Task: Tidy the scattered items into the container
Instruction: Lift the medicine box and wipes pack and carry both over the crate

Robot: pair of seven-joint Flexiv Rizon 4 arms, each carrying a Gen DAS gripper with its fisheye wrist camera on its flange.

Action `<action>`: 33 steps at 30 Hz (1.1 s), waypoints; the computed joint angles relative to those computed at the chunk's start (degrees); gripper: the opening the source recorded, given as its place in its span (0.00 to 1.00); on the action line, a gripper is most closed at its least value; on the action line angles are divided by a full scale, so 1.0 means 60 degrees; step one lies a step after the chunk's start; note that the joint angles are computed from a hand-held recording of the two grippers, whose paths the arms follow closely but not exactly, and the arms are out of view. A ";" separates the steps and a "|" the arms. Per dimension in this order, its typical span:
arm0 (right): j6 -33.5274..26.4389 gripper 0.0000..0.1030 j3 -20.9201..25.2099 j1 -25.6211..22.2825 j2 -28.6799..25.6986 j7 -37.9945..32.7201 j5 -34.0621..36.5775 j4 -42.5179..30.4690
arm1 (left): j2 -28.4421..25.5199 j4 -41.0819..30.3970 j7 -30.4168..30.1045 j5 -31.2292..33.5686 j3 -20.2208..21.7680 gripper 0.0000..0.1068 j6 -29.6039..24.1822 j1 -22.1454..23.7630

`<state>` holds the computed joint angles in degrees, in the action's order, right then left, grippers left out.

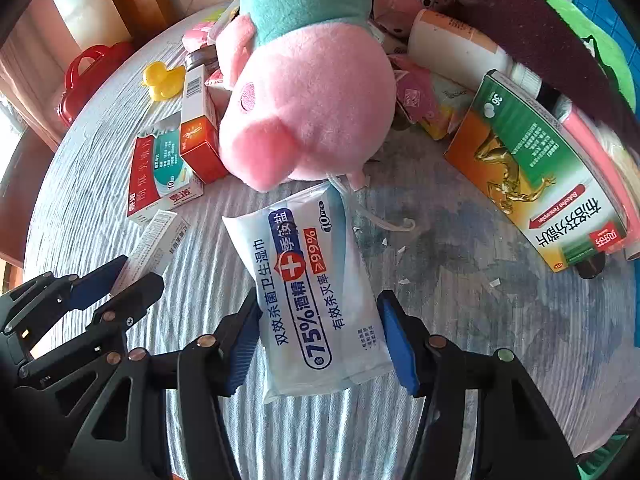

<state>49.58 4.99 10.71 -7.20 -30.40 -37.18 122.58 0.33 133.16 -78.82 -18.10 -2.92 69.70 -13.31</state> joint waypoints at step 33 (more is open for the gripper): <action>-0.1149 0.55 0.0821 -0.0462 0.2843 0.1386 -0.3321 -0.0432 | 0.1151 -0.1322 0.0989 -0.1333 -0.0114 0.25 0.1126 -0.0764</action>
